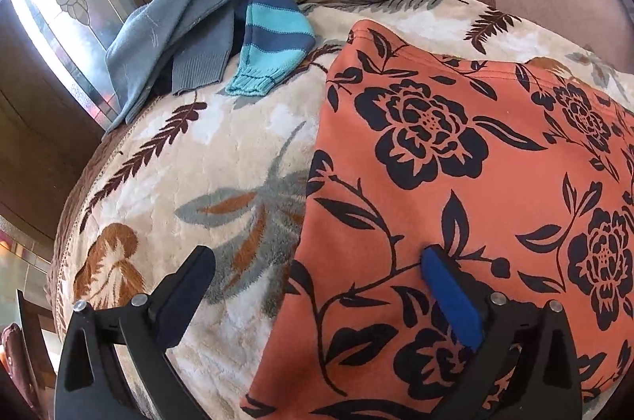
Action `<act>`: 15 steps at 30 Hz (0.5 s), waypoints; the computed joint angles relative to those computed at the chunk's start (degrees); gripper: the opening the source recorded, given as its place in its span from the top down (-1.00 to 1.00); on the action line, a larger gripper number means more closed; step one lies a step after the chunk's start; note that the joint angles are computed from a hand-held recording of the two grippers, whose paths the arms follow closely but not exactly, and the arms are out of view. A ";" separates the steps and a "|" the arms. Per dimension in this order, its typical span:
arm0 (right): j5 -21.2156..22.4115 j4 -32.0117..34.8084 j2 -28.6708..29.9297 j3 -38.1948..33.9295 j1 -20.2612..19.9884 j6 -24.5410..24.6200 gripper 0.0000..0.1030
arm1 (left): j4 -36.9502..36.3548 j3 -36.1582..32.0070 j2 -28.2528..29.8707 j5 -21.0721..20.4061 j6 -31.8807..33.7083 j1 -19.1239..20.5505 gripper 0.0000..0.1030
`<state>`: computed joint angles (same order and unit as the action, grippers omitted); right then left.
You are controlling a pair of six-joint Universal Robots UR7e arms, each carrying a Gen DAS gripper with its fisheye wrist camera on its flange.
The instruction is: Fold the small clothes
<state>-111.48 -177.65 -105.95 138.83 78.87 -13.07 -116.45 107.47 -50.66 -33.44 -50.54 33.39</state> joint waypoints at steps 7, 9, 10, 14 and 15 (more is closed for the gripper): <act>-5.76 1.24 5.19 -0.33 1.71 -2.37 0.09 | 4.04 0.41 0.62 2.94 -5.30 -1.57 -1.00; -4.76 1.96 4.10 0.01 1.39 -1.13 0.09 | 8.31 -0.09 0.52 4.19 -5.31 -3.28 -1.00; -3.99 2.07 3.25 0.31 1.14 -0.26 0.09 | 7.13 1.07 -0.30 5.17 -4.50 -4.66 -1.00; -1.74 -0.85 0.41 2.60 1.83 -0.81 0.09 | -5.72 7.94 -4.73 4.91 1.84 -9.63 -1.00; -2.07 -2.26 0.35 3.09 2.73 -1.54 0.09 | -6.27 8.58 -5.57 3.85 1.01 -10.11 -1.00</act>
<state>-113.55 -179.91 -105.60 141.92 81.60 -14.61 -122.72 116.05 -56.23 -29.59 -49.53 23.27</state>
